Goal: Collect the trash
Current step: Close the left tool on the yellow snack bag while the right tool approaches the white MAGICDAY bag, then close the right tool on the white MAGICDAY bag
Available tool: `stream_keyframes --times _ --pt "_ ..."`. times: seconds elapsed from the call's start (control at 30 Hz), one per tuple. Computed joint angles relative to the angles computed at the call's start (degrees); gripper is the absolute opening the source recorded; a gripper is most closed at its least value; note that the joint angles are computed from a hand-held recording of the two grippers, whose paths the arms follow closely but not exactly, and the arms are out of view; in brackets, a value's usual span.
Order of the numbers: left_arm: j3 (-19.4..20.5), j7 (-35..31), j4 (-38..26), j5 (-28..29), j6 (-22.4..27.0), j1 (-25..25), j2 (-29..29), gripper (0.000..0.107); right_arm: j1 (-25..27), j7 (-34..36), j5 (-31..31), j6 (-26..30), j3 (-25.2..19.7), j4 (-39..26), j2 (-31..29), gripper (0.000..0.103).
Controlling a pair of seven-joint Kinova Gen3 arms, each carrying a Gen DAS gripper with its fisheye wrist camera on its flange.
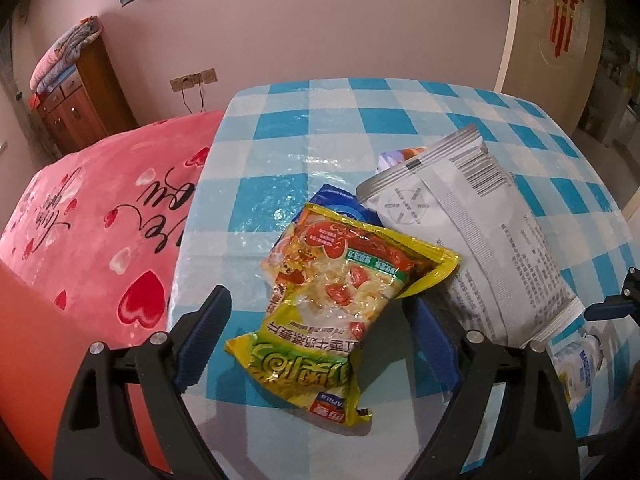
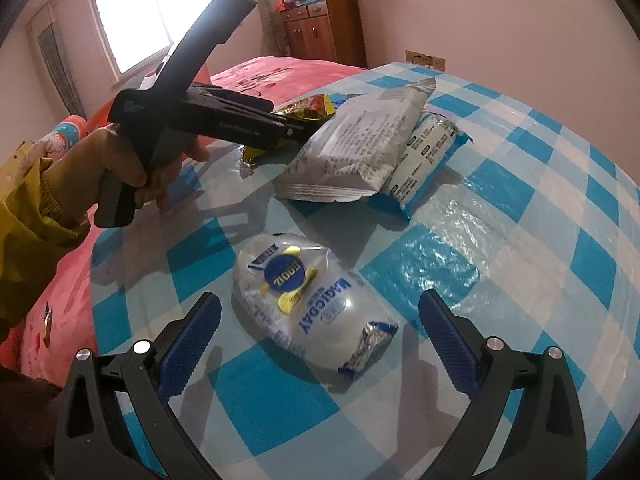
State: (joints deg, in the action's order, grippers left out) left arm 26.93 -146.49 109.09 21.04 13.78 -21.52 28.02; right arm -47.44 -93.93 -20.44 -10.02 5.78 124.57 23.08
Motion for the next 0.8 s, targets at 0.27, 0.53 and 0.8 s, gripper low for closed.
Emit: stream_keyframes --times 0.27,0.53,0.8 --pt "-3.25 2.3 -0.87 0.81 1.83 2.54 0.28 0.063 -2.25 1.39 1.07 2.55 2.37 -2.07 1.26 0.097" --pt "-0.37 1.94 1.93 2.55 0.07 -0.49 -0.98 0.049 -5.77 0.6 2.16 3.9 6.07 -2.74 1.97 0.085" --pt "6.98 -0.81 6.44 6.58 -1.84 -8.3 -1.93 0.046 -13.32 -1.29 1.1 6.5 13.66 -3.23 2.43 0.078"
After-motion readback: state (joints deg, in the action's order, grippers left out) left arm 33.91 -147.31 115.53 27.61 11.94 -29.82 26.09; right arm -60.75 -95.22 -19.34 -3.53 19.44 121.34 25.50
